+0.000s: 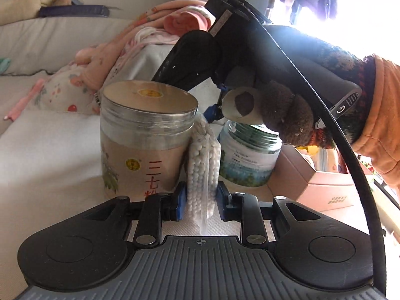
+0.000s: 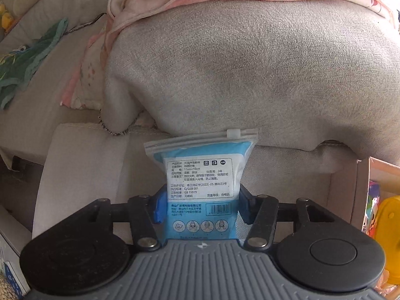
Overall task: Organize soft objects
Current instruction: 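Lift cotton swab pack with left gripper while right gripper carries blue packet toward pink box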
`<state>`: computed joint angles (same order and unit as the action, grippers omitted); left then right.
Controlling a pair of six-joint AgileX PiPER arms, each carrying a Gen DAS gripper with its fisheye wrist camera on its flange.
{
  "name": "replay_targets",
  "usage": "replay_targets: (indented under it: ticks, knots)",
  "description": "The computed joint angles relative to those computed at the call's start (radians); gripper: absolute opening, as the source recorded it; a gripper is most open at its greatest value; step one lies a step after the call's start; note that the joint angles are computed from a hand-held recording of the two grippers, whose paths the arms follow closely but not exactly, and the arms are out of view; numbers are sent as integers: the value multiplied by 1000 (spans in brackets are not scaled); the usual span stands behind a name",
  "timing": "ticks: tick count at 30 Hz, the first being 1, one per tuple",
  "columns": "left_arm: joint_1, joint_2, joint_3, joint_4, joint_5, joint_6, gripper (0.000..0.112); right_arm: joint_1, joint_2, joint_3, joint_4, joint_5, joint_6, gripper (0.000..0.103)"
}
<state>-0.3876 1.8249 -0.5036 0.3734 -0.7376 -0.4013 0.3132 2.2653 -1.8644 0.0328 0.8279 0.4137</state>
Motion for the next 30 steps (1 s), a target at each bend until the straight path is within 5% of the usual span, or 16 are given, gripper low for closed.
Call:
replay_targets:
  ticks: [3,6,8,11,16,21,30]
  knots:
    - [-36,-13,0,-84,9,75,28,-16,-18,32,54,-8,-47,52]
    - [-53,-25,-39,-104,96,88,28,-33,-39,79,136,-27,-114,52]
    - [-32,-28,-56,-34,126,8,27,-26,-54,106,125,-48,-118,52]
    - [-3,-29,-55,43,123,-98,26,-13,-65,122,96,-64,-107,51]
    - [-5,-73,7,17,91,-62,26,-3,-119,153,61,-79,-60,50]
    - [-44,-232,91,-118,92,74,25,34,-338,303,-59,-190,12,50]
    - [-317,-579,3,-694,330,673,25,78,-922,639,-145,-224,-13,50]
